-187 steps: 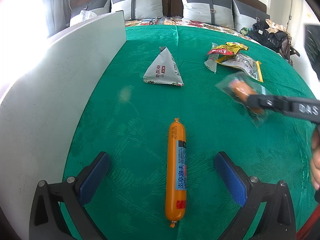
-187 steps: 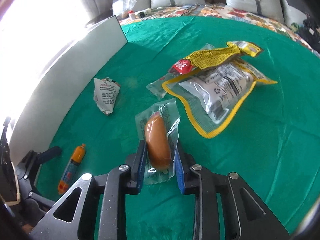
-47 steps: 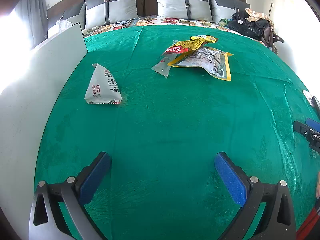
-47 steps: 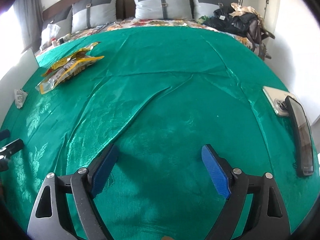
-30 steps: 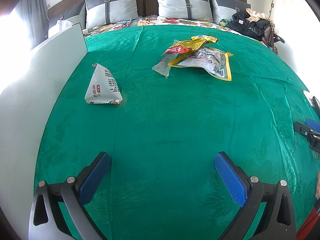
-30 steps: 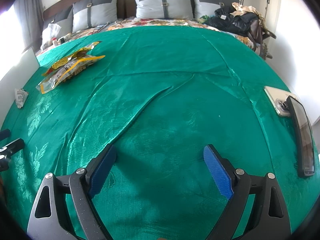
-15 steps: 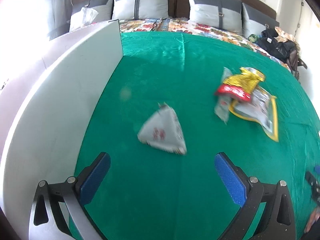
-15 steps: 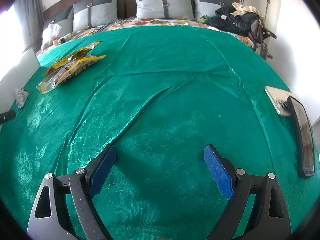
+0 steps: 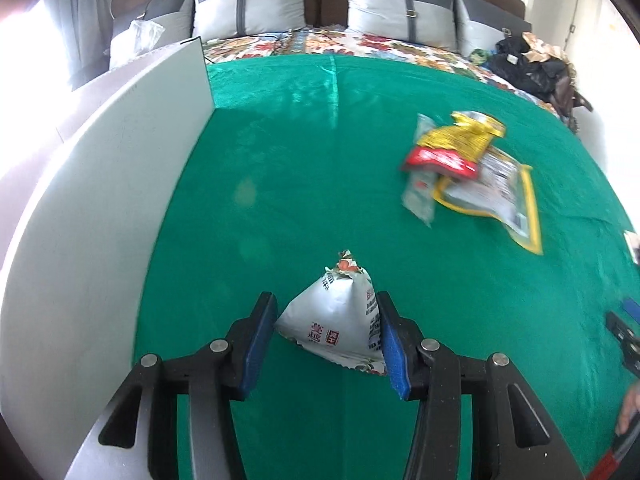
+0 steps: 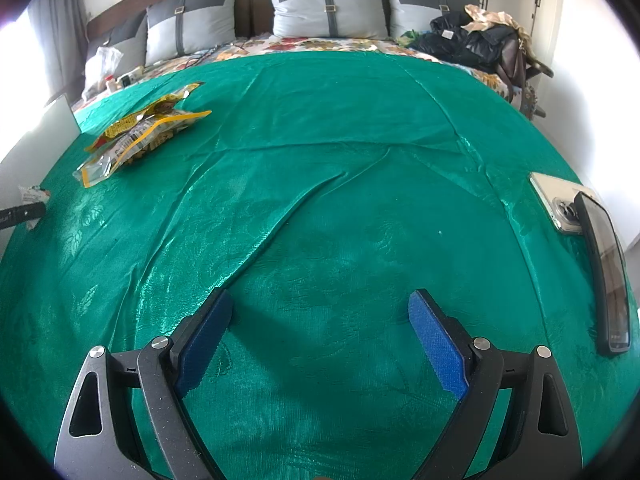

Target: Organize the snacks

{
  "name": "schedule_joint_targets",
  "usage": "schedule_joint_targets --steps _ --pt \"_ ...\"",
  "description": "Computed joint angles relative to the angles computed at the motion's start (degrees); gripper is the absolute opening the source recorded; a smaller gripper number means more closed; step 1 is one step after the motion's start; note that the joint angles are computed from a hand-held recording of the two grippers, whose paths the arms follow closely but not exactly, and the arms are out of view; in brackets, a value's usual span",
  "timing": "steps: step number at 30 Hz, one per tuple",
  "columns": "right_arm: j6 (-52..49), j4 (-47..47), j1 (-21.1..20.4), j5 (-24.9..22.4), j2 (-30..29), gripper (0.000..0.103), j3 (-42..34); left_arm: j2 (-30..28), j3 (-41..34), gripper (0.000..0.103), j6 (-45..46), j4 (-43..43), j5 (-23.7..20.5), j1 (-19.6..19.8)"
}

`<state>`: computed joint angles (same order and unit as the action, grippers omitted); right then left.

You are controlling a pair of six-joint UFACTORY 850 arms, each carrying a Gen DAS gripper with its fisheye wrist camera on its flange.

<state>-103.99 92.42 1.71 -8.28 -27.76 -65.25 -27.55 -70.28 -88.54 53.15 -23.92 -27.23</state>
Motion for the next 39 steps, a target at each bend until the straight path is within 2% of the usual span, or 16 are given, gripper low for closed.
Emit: schedule_joint_targets --steps 4,6,7,8,10,12,14,18,19,25,33,34,35,36,39 --pt "0.0 0.0 0.0 0.0 0.0 0.092 0.0 1.4 1.3 0.051 -1.6 1.1 1.2 -2.6" --pt "0.0 0.0 0.0 0.0 0.0 0.092 0.0 0.4 0.2 0.066 -1.0 2.2 -0.7 -3.7" --pt "0.0 0.0 0.0 0.0 0.0 0.092 0.0 -0.4 -0.7 0.079 -0.8 2.9 -2.1 -4.1" --pt "0.1 -0.1 -0.1 -0.1 0.0 0.092 0.0 -1.0 -1.2 0.082 -2.1 4.6 -3.7 -4.5" --pt "0.1 -0.1 -0.1 -0.1 0.0 0.092 0.0 -2.2 -2.2 0.082 -2.8 6.3 -5.4 -4.6" --pt "0.1 -0.1 -0.1 -0.1 0.0 0.092 0.0 -3.6 -3.4 0.082 0.0 3.1 -6.2 -4.1" --pt "0.1 -0.1 -0.1 -0.1 0.0 0.092 0.0 -3.5 -2.7 0.091 -2.9 5.2 -5.6 -3.7" --pt "0.1 -0.2 -0.1 -0.1 0.0 0.092 0.0 -2.9 -1.2 0.098 -6.3 5.8 -2.9 -2.5" --pt "0.2 -0.3 -0.1 -0.1 0.0 0.092 0.0 -3.0 -1.2 0.103 -6.3 5.7 -3.3 -2.4" --pt "0.3 -0.4 -0.1 -0.1 0.0 0.092 0.0 -3.3 -0.6 0.103 -11.7 10.9 -3.2 -2.3" --pt "0.9 -0.7 -0.1 -0.2 0.0 0.093 0.0 -3.2 -0.4 0.103 -12.3 11.4 -2.8 -2.1" --pt "3.6 -2.7 0.1 0.3 0.1 0.092 -0.1 -3.2 -0.4 0.103 -12.3 11.5 -2.7 -2.1" --pt "8.8 -5.7 -0.3 -1.3 0.0 0.092 -0.5 -3.2 -0.3 0.103 -12.4 11.5 -2.7 -2.1" --pt "14.5 -7.6 -0.9 -5.3 0.0 0.092 -1.0 -3.2 -0.3 0.103 -12.5 11.6 -2.6 -2.1" --pt "21.7 -7.2 -1.6 -22.4 -2.4 0.090 -4.6 -3.2 -0.3 0.103 -12.6 11.7 -2.6 -2.1"
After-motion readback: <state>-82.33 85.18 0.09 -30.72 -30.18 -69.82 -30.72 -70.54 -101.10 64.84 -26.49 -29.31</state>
